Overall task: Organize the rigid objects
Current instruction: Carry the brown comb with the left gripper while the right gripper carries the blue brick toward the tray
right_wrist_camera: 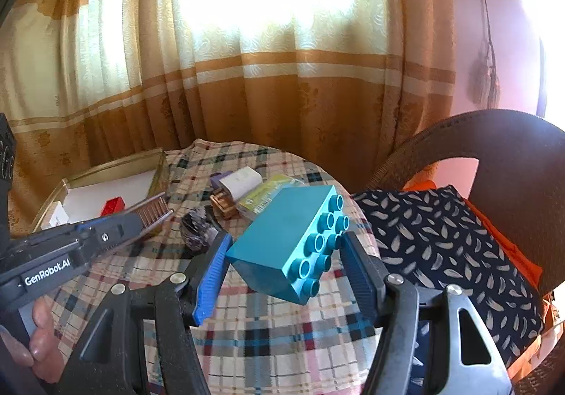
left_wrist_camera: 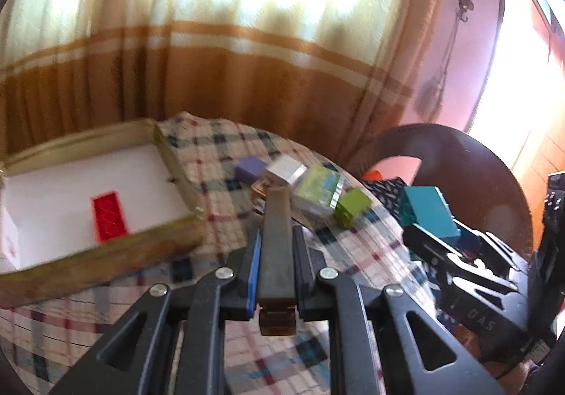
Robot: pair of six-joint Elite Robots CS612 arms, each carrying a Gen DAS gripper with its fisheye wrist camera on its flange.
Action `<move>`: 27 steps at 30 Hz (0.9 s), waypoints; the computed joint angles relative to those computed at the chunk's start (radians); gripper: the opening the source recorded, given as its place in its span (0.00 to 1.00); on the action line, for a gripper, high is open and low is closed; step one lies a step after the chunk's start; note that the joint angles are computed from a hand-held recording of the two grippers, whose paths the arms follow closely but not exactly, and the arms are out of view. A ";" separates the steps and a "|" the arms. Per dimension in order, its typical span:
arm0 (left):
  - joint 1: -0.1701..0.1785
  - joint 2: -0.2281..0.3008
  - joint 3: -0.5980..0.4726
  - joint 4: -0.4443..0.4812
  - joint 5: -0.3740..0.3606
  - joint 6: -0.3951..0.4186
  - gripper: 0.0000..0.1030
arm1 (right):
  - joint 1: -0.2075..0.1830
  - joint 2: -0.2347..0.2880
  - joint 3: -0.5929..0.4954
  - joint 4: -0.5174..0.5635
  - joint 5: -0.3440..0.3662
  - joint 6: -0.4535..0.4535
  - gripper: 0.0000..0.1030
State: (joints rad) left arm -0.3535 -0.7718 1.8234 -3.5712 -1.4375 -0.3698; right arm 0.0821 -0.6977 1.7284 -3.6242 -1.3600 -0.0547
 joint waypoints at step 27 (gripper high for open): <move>0.033 -0.022 0.042 0.004 0.361 -0.080 0.13 | 0.100 0.037 -0.124 -0.043 0.096 -0.042 0.63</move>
